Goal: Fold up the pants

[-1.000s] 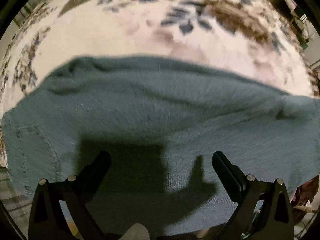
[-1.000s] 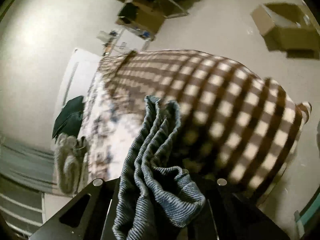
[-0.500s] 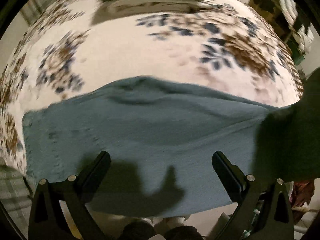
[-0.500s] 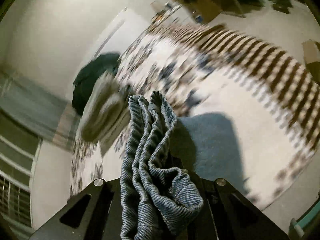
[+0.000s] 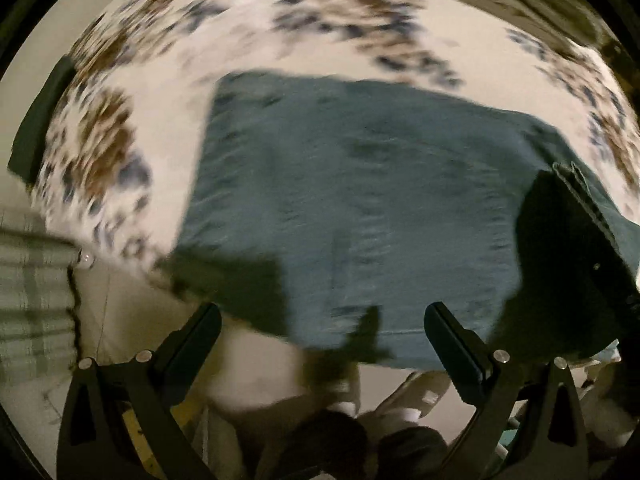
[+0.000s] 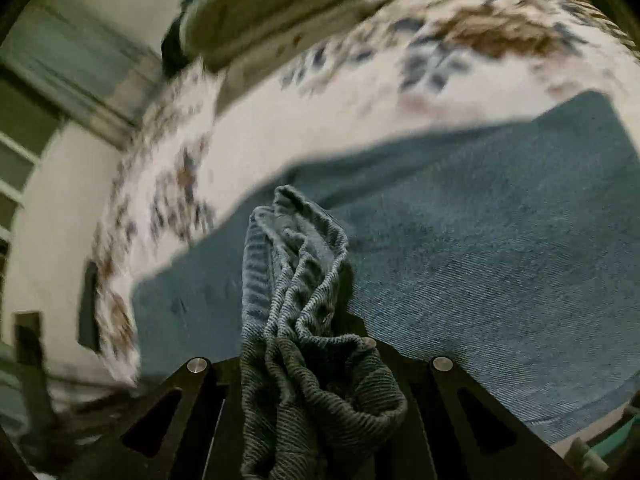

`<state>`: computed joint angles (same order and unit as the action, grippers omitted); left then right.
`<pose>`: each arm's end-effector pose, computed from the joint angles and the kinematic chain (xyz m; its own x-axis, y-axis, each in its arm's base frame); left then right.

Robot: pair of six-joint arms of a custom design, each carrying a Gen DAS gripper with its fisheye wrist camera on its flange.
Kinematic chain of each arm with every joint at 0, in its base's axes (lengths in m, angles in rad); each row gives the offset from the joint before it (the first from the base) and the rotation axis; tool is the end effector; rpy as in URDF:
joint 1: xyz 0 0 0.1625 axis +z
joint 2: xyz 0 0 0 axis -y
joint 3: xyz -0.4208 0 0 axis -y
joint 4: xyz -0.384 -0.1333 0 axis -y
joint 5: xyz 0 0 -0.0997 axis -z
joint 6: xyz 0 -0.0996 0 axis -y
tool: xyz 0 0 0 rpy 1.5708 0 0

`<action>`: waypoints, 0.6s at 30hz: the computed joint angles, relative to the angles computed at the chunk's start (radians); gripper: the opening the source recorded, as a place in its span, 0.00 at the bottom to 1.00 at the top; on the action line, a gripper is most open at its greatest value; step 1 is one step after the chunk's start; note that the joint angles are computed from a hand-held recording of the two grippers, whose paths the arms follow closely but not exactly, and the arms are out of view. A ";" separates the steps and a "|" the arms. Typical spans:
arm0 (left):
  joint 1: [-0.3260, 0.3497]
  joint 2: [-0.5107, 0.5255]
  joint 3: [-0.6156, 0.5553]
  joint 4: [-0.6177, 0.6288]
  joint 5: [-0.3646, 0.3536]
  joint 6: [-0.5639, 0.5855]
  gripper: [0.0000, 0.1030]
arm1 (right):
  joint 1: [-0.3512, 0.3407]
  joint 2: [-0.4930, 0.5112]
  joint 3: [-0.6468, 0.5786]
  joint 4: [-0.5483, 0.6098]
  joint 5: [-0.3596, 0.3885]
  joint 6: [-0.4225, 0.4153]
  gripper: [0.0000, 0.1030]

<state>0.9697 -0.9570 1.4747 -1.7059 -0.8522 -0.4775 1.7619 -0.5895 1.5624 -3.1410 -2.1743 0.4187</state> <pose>-0.1983 -0.6407 0.2097 -0.6690 0.2065 -0.7140 0.2446 0.9683 0.0509 0.2073 -0.6673 0.0673 -0.8578 0.4735 0.2001 0.2098 0.6778 -0.7046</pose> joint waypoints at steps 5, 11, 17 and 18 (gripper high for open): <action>0.041 -0.038 0.018 0.034 0.022 -0.061 1.00 | 0.043 0.128 -0.152 0.149 -0.156 -0.017 0.16; 0.045 -0.050 0.012 0.018 0.015 -0.082 1.00 | 0.000 0.083 -0.144 0.226 0.239 0.091 0.63; 0.008 -0.027 0.007 -0.070 -0.005 -0.030 1.00 | -0.033 -0.081 0.050 0.090 0.204 0.301 0.63; 0.006 -0.014 -0.002 -0.076 -0.016 -0.027 1.00 | -0.049 -0.097 0.056 0.116 0.196 0.323 0.63</action>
